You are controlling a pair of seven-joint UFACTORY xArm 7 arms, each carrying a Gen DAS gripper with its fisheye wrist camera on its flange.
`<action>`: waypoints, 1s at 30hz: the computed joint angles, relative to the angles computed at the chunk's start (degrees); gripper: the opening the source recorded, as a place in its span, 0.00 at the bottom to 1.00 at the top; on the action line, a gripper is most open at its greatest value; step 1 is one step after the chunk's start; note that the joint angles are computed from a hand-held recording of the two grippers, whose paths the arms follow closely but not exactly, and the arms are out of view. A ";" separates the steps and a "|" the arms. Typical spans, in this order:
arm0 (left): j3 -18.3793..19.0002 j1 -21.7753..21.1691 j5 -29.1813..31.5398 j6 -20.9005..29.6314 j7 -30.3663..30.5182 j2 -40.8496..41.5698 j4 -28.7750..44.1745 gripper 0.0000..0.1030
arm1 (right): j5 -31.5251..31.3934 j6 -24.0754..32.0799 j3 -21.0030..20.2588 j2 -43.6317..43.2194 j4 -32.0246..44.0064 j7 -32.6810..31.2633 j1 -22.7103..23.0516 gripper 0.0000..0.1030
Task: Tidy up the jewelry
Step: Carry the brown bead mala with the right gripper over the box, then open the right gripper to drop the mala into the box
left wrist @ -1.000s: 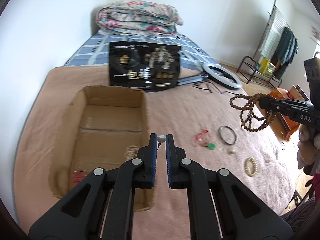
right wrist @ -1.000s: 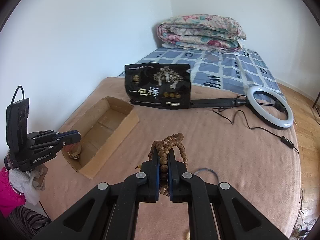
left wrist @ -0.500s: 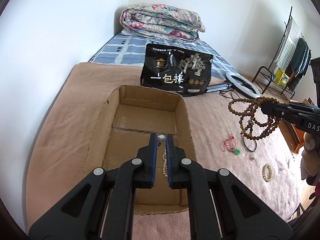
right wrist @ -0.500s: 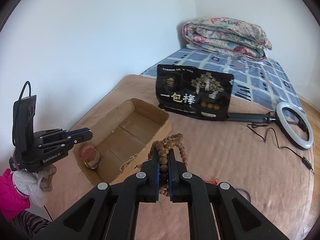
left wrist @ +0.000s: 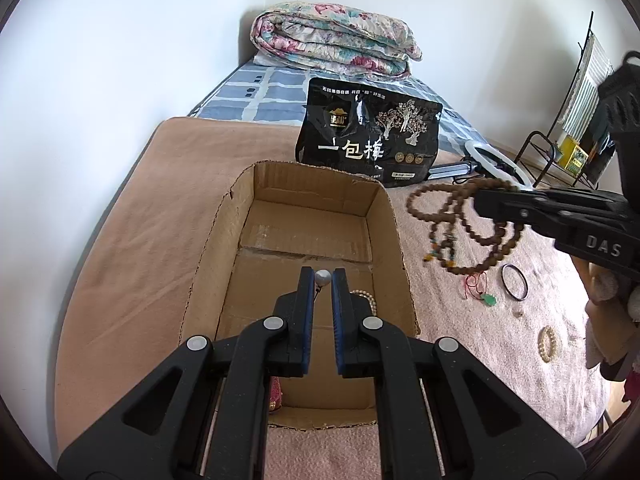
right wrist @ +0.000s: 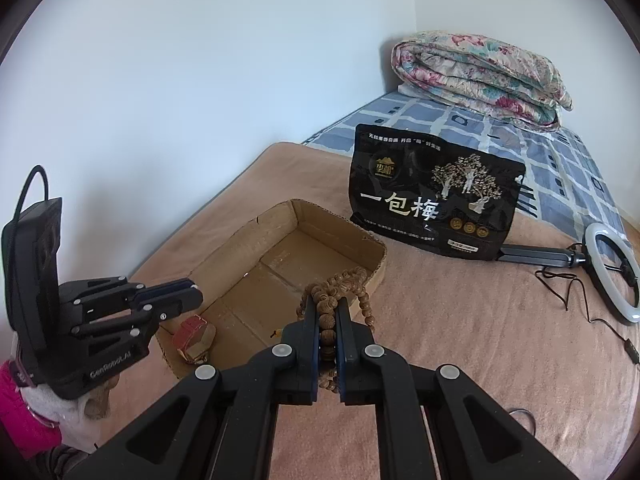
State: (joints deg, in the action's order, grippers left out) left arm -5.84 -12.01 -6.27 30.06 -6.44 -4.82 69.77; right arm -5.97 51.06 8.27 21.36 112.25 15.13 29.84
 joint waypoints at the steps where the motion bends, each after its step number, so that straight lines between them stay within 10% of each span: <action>1: -0.01 0.00 0.08 0.01 -0.03 0.05 0.03 0.06 | 0.05 0.17 0.03 0.77 0.83 0.07 0.11 0.04; 19: 0.34 0.16 -1.60 0.58 1.12 0.31 -0.07 0.06 | 0.58 4.81 -1.11 9.75 12.22 -0.66 3.25 0.06; 30: 0.16 0.52 0.08 1.49 -1.39 0.16 0.09 0.07 | -3.13 3.21 -2.87 7.88 10.95 1.58 5.26 0.58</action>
